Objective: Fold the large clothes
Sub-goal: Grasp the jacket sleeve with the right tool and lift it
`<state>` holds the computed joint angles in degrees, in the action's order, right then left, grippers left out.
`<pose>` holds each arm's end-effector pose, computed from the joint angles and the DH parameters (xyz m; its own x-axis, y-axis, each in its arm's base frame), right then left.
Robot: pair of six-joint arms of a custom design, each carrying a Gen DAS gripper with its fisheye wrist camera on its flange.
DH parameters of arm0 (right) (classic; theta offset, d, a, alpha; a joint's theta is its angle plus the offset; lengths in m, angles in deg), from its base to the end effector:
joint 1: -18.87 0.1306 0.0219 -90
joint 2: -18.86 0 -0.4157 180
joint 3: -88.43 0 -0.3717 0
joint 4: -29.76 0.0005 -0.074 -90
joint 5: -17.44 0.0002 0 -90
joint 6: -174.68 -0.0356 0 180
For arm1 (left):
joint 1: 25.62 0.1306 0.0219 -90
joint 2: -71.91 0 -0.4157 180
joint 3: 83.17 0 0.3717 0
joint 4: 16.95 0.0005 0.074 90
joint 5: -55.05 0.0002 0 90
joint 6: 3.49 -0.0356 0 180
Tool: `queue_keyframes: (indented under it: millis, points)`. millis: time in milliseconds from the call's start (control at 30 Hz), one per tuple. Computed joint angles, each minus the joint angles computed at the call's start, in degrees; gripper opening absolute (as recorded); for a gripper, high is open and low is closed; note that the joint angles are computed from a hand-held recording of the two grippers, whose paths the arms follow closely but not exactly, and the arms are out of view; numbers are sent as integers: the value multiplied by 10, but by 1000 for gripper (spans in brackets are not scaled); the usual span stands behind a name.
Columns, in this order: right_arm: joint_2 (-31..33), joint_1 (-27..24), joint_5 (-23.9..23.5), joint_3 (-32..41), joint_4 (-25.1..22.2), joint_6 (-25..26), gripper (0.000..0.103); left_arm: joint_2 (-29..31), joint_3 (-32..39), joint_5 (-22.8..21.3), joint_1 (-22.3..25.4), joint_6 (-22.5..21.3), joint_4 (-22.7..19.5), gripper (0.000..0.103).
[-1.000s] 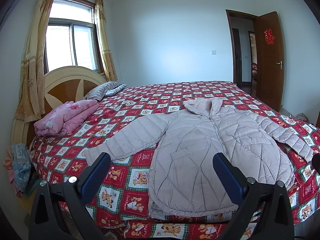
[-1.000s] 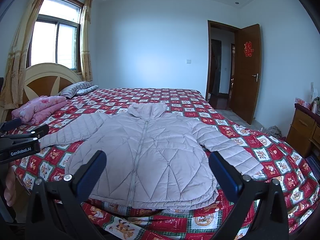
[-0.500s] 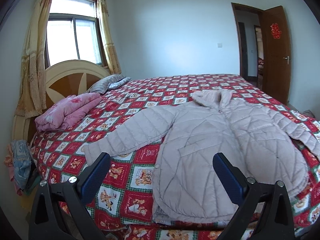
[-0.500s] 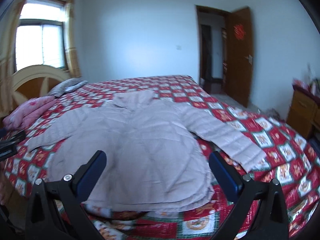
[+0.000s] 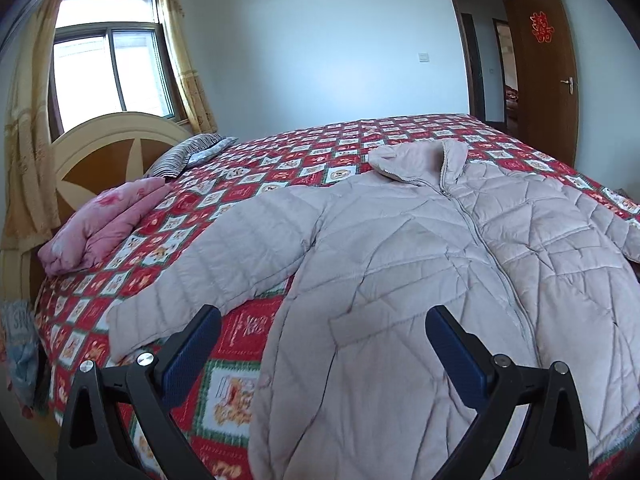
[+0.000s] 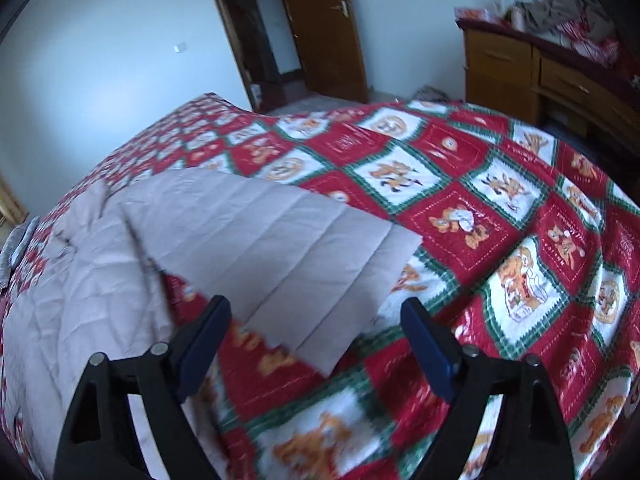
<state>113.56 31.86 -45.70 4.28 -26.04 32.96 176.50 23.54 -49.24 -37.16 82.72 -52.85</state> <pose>0.4798 0.0937 0.4660 -0.4498 0.6149 -0.6477 0.6574 0.7188 0.2259 0.5779 -0.1095 0.4862 -0.5440 0.1765 -0.8203 0.0289 0.9810 0.1919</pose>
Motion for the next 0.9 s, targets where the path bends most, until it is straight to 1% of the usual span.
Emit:
queue_keyframes:
  millis: [67,133,200,233,267,300,333,367,433,467,533,667,800,900]
  points:
    - [12,-17,-22,9,-5,-1,80,27,28,-3,2,-3,-6,102]
    - [25,-26,-26,18,-13,0,78,52,55,-11,4,-5,-17,102]
    - [38,-32,-34,29,-22,6,71,82,91,-19,6,-3,-35,102]
    - [44,-37,-40,31,-21,12,64,96,107,-24,8,-3,-44,102]
    - [49,-39,-42,33,-22,17,60,111,124,-33,9,-2,-52,102]
    - [52,-37,-38,34,-23,22,59,126,142,-39,10,-3,-62,102]
    - [54,-37,-33,34,-18,30,52,144,167,-42,12,-4,-83,102]
    - [56,-37,-28,33,-12,42,36,160,189,-45,15,-1,-103,102]
    - [57,-38,-28,35,-7,64,18,188,230,-44,21,14,-141,102]
    - [59,-38,-30,38,-7,72,14,196,242,-35,25,22,-156,102]
    - [60,-40,-30,45,0,89,11,203,252,-24,28,29,-169,102]
    - [67,-31,14,83,-3,129,11,205,255,-14,31,29,-171,102]
    - [92,-9,60,157,-3,188,10,211,276,-8,34,30,-180,102]
    - [126,16,85,232,2,252,10,219,301,-6,38,29,-185,102]
